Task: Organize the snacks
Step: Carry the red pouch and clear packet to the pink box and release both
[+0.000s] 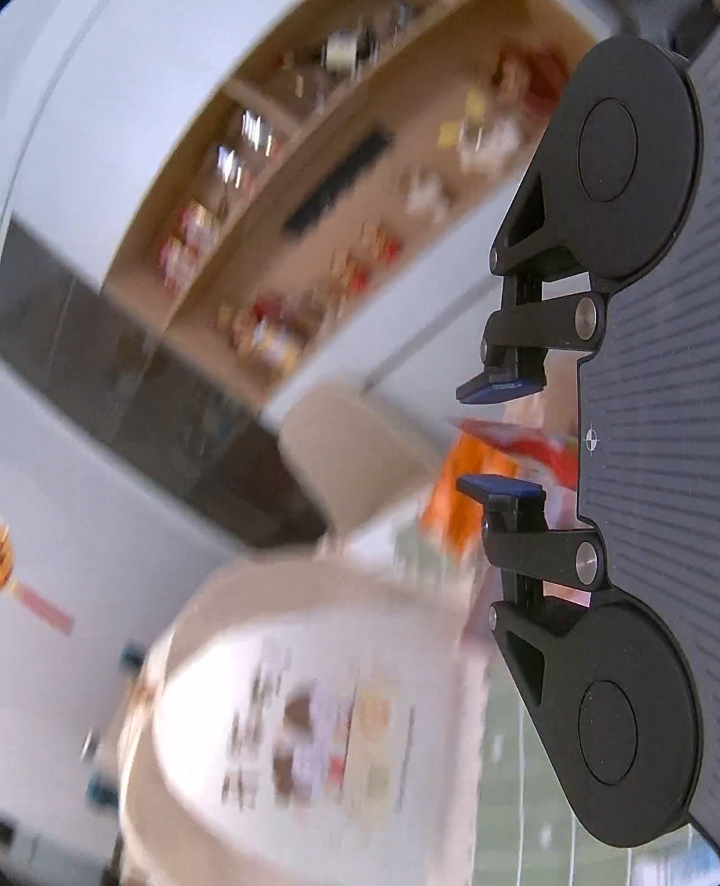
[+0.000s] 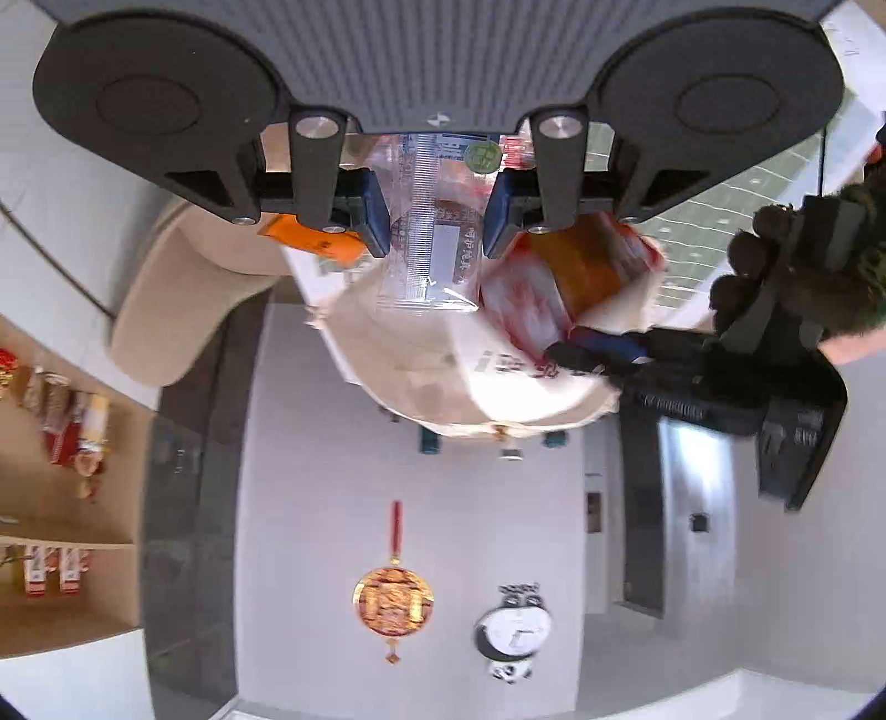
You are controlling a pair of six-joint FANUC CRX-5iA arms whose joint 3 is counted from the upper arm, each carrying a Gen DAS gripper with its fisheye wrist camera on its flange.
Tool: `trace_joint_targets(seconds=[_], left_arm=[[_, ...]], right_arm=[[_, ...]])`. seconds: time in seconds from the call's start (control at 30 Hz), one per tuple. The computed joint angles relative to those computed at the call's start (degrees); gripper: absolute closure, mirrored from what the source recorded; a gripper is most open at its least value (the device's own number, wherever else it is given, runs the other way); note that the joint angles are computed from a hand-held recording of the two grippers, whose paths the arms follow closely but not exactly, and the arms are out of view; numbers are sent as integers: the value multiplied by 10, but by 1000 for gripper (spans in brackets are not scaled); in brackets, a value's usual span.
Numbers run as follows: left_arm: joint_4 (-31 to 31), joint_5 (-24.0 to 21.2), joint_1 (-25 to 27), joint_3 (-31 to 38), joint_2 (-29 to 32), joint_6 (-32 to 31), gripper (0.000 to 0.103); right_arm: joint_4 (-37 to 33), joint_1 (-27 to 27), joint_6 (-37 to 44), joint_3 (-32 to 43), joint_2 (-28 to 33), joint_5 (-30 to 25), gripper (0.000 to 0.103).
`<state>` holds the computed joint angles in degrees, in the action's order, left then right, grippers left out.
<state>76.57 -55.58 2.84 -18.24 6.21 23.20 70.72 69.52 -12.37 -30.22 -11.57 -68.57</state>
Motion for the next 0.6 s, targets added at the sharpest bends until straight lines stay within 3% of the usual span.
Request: trace_joint_targets(seconds=[0.03,0.17,0.37,0.47,0.6], left_arm=[[-1,14,6,-17,-8,-8,72],[-17,-13,52,-65,-18,-16,72],[-55,11,102,-102,-18,24,72],[-81,48,130,-119,-27,42,72],[-142,127,165,-133,-35,70,72]], right_arm=[[-6,-2,3,0,1,-3,67],[-24,-44,9,14,15,37,67],[-57,-165,61,100,105,153,61],[-86,-178,91,123,139,159,61],[-96,-175,59,78,117,212,58]])
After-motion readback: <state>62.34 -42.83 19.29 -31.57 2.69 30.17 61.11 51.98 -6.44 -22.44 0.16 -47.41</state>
